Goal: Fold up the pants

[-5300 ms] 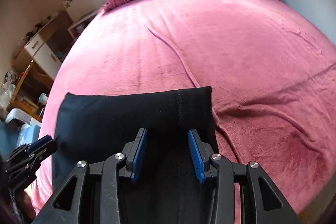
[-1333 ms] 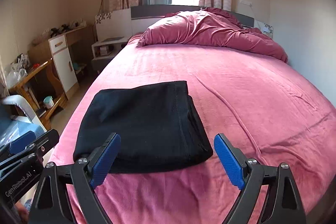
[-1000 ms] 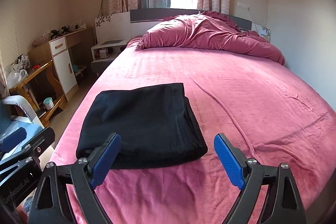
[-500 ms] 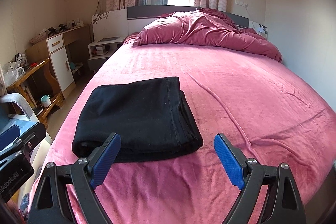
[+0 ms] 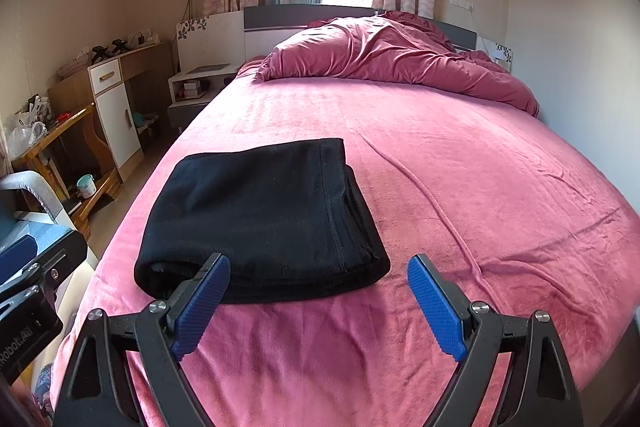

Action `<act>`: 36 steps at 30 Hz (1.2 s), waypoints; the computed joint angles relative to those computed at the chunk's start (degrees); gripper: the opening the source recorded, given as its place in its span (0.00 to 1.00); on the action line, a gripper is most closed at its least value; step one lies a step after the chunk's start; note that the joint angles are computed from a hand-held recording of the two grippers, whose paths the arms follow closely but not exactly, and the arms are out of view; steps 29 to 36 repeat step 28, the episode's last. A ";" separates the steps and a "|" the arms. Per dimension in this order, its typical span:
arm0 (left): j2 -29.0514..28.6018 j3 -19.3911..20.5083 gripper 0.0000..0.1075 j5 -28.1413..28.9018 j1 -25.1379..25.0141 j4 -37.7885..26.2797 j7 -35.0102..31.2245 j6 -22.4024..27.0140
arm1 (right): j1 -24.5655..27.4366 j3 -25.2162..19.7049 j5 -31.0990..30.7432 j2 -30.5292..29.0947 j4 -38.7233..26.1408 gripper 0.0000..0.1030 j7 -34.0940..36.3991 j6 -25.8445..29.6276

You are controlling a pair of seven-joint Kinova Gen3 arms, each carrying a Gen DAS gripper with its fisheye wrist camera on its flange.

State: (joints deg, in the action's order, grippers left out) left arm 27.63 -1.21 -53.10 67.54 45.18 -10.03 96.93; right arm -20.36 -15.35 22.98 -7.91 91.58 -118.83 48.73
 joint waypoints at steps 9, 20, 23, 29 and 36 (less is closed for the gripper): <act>0.47 -0.21 0.73 -0.16 0.25 -0.29 -0.23 0.64 | 0.25 0.37 -0.68 -0.07 0.10 0.88 0.87 -0.35; 0.45 -0.41 0.73 -0.33 0.50 -0.66 -0.56 0.69 | 0.29 0.17 -0.38 0.12 0.03 0.88 0.51 -0.23; 0.24 -0.23 0.73 0.10 0.24 -0.51 -0.90 0.28 | 0.17 0.09 -0.13 0.24 0.06 0.88 0.26 -0.02; 0.53 -0.47 0.73 -0.36 0.62 -0.48 -1.34 0.50 | -0.08 0.37 -0.27 0.59 0.10 0.88 0.37 0.29; 0.53 -0.47 0.73 -0.36 0.62 -0.48 -1.34 0.50 | -0.08 0.37 -0.27 0.59 0.10 0.88 0.37 0.29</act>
